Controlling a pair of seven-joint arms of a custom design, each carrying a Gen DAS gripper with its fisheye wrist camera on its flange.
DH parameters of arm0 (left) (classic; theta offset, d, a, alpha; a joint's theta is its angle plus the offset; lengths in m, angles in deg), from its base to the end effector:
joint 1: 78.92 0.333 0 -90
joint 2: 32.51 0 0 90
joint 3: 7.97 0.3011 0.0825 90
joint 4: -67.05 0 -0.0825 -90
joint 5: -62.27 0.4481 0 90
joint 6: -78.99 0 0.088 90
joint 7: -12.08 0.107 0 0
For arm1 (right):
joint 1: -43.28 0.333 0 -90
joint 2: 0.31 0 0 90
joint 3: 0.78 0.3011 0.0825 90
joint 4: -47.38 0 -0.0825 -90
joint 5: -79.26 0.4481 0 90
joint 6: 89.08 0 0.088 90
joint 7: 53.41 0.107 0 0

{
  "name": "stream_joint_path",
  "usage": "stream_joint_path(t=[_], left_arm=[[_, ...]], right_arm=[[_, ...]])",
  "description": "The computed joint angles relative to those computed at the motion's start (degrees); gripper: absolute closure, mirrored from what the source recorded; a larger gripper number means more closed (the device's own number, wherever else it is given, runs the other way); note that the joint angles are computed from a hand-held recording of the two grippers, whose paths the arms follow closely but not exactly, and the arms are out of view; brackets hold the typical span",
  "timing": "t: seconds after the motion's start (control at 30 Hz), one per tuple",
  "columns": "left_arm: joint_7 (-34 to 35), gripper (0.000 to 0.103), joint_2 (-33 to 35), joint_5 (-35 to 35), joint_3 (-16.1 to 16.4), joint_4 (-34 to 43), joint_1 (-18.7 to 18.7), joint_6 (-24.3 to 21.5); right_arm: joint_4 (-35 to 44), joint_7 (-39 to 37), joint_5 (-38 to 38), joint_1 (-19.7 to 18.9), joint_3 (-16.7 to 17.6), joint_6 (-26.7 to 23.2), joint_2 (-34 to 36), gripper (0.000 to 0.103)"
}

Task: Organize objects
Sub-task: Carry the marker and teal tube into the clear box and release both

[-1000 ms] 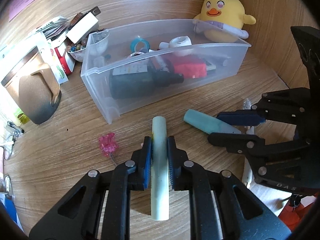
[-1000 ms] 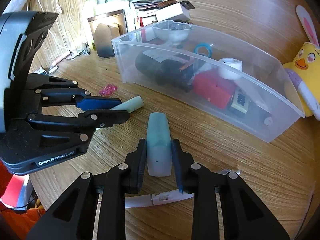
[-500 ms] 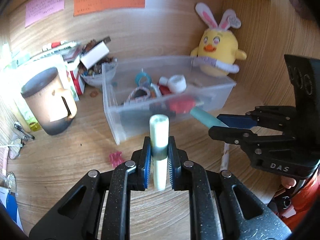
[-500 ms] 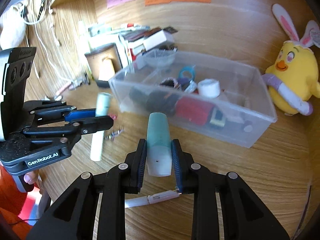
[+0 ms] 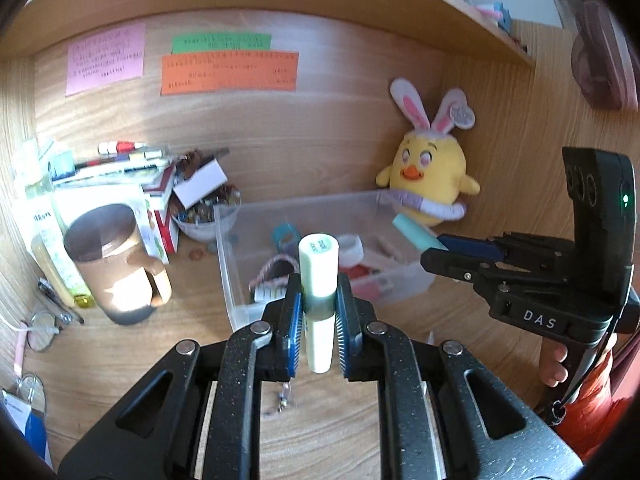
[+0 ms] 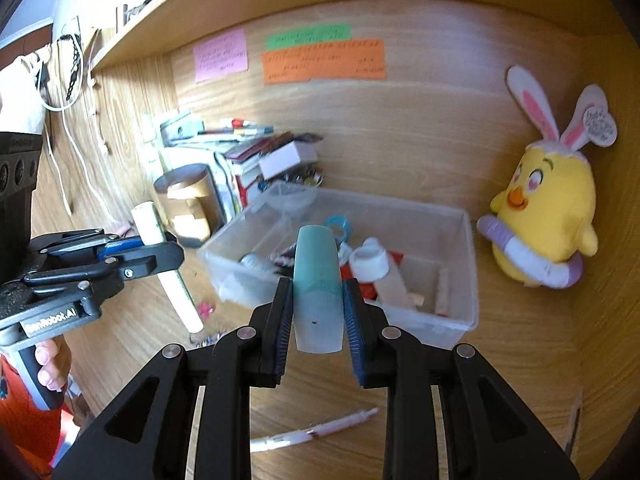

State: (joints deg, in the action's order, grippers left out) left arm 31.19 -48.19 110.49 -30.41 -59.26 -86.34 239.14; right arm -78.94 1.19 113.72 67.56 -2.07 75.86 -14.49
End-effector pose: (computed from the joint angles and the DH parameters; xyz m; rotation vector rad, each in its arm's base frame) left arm 0.4830 -0.3323 0.5313 -1.6451 1.6477 -1.0262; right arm 0.5534 0.1988 0.5486 -1.9096 1.1210 -0.5162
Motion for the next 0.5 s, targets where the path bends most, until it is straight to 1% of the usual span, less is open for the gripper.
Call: stream_joint_path(t=[0.2, 0.37, 0.5], left_arm=[[-2.4, 0.088, 0.6, 3.4, -0.4, 2.5, 1.3, -0.5], [-4.5, 0.088, 1.5, 6.6, 0.0, 4.9, 1.8, -1.3], [-2.8, 0.088, 4.1, 7.0, 1.2, 7.9, 1.0, -3.0]], right_arm=[[2.4, 0.7, 0.0, -0.7, 0.0, 0.4, 1.6, 0.08], [4.4, 1.9, -0.7, -1.9, 0.6, 0.5, 3.3, 0.08], [6.1, 4.3, -3.2, -3.5, 1.4, 0.7, 5.0, 0.08]])
